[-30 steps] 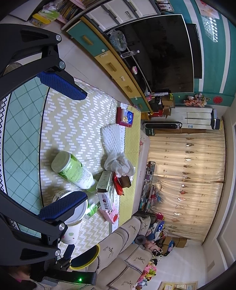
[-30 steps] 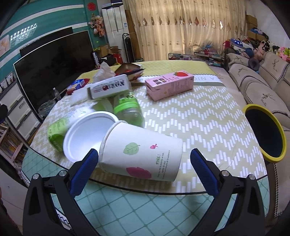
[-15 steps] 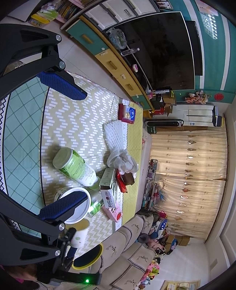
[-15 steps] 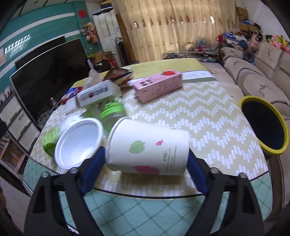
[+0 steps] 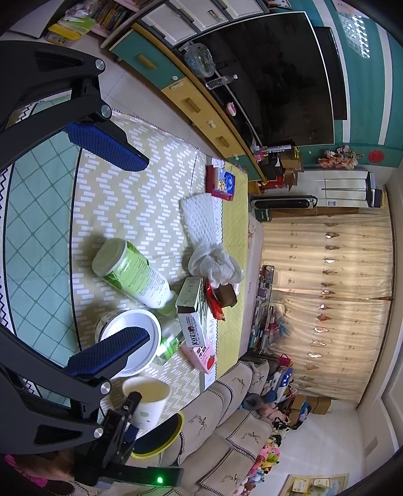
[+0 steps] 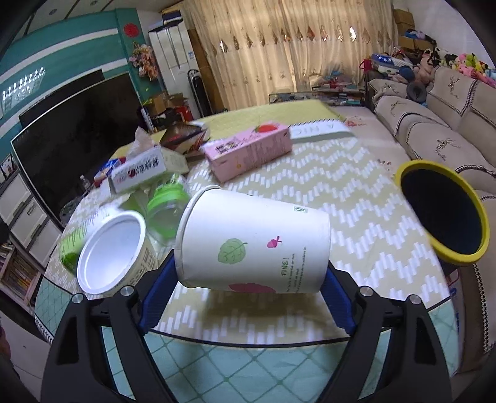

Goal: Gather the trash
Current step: 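Carry the paper cup over the yellow-rimmed bin and release it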

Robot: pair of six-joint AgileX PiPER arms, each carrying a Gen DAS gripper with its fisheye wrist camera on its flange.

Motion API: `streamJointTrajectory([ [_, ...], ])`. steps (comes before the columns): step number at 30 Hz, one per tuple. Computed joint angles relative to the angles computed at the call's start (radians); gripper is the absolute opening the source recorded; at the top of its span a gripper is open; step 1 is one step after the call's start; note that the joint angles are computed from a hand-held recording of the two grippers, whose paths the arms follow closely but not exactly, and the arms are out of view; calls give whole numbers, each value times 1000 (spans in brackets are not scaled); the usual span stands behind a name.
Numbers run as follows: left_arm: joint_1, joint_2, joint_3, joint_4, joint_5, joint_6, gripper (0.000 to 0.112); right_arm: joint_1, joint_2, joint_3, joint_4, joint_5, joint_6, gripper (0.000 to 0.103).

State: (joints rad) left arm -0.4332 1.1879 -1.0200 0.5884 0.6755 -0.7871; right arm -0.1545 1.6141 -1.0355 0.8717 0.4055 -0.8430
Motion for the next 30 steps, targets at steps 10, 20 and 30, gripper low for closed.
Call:
streamJointTrajectory([
  [10, -69, 72, -35, 5, -17, 15, 99, -151, 37, -77, 47, 15, -41, 80],
  [20, -93, 190, -116, -51, -72, 46, 99, -340, 304, -464, -325, 55, 330, 80],
  [30, -169, 316, -236, -88, -70, 112, 99, -382, 577, -855, -570, 223, 602, 85],
])
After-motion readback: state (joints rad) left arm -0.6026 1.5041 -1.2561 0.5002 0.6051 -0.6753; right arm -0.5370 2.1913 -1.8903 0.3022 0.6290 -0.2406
